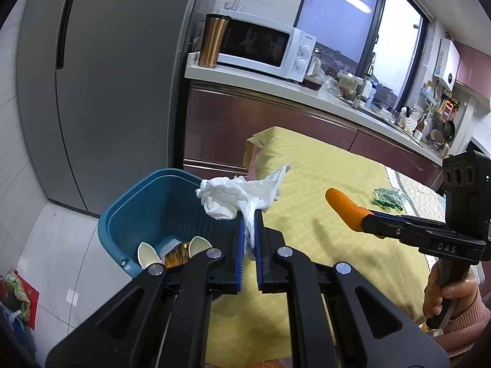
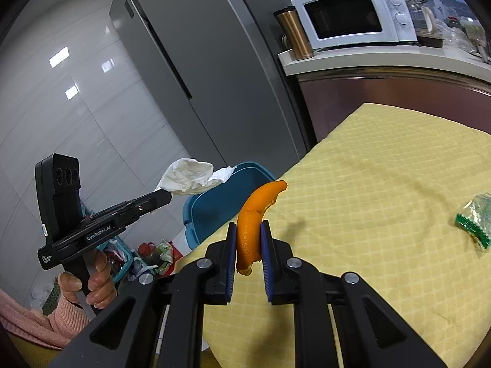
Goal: Collect trash
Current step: 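Carry the tissue and orange piece over the blue bin with both tools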
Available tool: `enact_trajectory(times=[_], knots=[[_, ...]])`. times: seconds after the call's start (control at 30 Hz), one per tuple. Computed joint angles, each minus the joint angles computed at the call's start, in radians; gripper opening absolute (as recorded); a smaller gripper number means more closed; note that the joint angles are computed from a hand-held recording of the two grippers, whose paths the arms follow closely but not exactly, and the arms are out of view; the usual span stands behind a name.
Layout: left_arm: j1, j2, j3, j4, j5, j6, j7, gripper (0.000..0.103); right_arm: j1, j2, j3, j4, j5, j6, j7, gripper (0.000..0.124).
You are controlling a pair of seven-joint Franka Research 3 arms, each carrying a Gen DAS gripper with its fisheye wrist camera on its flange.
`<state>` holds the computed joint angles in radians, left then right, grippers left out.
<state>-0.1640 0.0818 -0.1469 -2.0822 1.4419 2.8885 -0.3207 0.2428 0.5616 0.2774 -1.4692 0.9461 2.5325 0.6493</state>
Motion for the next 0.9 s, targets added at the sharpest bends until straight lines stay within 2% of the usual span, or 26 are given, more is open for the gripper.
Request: enact_trajectory(times=[0.9], knots=[[0.006, 0.024, 0.015, -0.008, -0.063, -0.024, 0.015, 0.006, 0.051, 0.165, 0.006, 0.241, -0.152, -0.113, 0.108, 0.014]])
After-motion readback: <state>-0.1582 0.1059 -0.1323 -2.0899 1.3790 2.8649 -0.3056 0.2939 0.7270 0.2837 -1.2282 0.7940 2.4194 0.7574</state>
